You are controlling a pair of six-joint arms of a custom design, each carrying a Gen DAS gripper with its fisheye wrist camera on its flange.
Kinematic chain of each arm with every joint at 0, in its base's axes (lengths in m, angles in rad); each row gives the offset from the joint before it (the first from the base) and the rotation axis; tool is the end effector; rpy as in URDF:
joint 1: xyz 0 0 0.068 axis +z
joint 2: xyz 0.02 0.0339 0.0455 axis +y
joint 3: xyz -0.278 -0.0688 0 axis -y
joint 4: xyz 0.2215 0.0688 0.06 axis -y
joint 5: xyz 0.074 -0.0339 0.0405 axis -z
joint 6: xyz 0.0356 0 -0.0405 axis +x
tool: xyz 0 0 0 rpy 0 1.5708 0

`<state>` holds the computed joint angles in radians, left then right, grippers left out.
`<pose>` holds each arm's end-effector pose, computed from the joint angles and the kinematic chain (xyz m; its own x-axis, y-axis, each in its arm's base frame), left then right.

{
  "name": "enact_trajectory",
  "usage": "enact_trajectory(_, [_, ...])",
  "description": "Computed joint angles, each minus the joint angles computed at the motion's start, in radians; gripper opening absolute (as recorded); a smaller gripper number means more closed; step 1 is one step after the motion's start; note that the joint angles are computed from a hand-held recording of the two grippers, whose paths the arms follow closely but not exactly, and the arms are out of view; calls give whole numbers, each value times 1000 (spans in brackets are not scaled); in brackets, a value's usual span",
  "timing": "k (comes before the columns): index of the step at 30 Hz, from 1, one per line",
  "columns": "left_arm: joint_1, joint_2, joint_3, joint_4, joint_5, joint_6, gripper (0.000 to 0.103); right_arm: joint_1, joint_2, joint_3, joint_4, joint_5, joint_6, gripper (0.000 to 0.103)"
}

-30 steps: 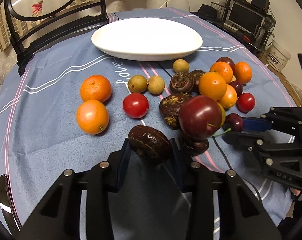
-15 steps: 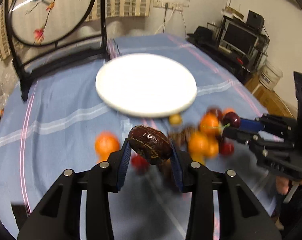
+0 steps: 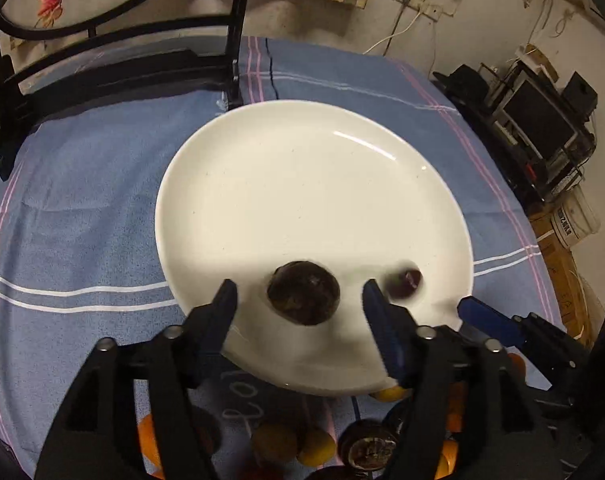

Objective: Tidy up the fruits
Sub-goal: 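Carry both fruits over the white plate and open both tools to drop them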

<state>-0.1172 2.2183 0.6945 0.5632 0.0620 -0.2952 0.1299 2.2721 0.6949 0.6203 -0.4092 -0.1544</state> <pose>0.3183 -0.0397 0.0270 -0.8229 -0.1955 -0.5335 -0.0914 0.9723 -0.2153 0.3149 0.0554 0.0168 -0.7477 -0.2400 -0.6192 -0.4666 0.8533 0.2328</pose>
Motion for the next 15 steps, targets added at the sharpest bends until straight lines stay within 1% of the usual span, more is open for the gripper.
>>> enact_trajectory(1, [-3, -15, -33, 39, 1, 0, 75, -8, -6, -21, 23, -9, -6, 55])
enact_trajectory(3, [-13, -43, -107, 113, -19, -13, 82, -15, -14, -26, 7, -16, -20, 55])
enact_trajectory(5, [-19, -66, -167, 154, -37, -20, 85, -25, -29, -42, 11, -27, -22, 55])
enact_trajectory(7, [-17, -83, -253, 231, -34, -20, 86, -31, -48, -69, 28, -31, -22, 56])
enact_trajectory(9, [-15, -80, -344, 318, -54, -15, 88, -36, -56, -99, 59, -34, -32, 58])
enact_trajectory(11, [3, -58, -417, 417, -62, -10, 89, -36, -63, -152, 118, -20, -40, 60])
enact_trajectory(13, [21, -32, -473, 494, -65, 5, 89, -43, -61, -202, 173, -24, -54, 61])
enact_trajectory(15, [47, 17, -539, 612, -46, 28, 90, -53, -47, -268, 255, -24, -66, 61])
